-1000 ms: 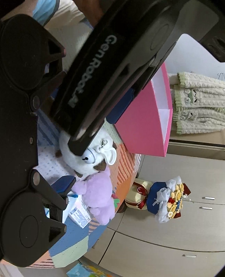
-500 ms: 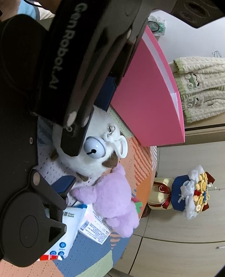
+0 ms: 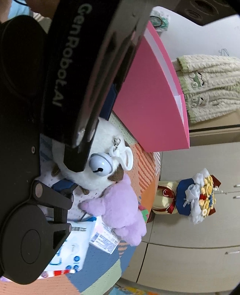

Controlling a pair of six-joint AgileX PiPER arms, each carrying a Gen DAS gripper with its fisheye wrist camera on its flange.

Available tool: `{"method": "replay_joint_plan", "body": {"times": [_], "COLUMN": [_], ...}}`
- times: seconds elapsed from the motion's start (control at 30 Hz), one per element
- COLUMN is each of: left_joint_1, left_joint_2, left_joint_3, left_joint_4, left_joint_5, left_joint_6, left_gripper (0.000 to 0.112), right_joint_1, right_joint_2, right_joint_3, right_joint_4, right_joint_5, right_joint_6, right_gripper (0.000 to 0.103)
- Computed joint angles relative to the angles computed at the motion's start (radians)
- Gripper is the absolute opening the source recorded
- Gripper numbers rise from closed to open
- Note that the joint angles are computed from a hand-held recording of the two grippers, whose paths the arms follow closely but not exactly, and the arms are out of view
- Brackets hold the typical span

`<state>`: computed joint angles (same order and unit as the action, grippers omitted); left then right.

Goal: Organize soft objects
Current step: 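Lift the white plush dog with the left gripper and carry it over the pink box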

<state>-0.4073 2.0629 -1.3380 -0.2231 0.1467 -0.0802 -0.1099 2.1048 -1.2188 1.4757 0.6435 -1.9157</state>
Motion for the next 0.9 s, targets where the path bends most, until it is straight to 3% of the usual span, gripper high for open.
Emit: {"method": "replay_joint_plan", "body": {"times": [0.13,0.33,0.67,0.9], "left_joint_1": [-0.011,-0.01,-0.027,0.02], "left_joint_2": [-0.039,-0.124,-0.264,-0.382], "left_joint_3": [0.057,0.16,0.256,0.346], "left_joint_4": [-0.084,-0.396,-0.309,-0.507], "left_joint_5": [-0.015,0.001,0.139,0.254], "left_joint_6": [0.085,0.396,0.288,0.436], "left_gripper": [0.056,0.056,0.056,0.055], "right_joint_1": [-0.003,-0.017,-0.04,-0.065], "right_joint_2": [-0.046,-0.133,-0.311,-0.446], "right_joint_3": [0.067,0.181,0.324,0.39], "right_joint_4": [0.023,0.035,-0.165,-0.331], "right_joint_5": [-0.012,-0.011,-0.002,0.054], "right_joint_6": [-0.031,-0.076,0.084,0.229], "right_gripper": [0.067,0.067,0.066,0.066]}}
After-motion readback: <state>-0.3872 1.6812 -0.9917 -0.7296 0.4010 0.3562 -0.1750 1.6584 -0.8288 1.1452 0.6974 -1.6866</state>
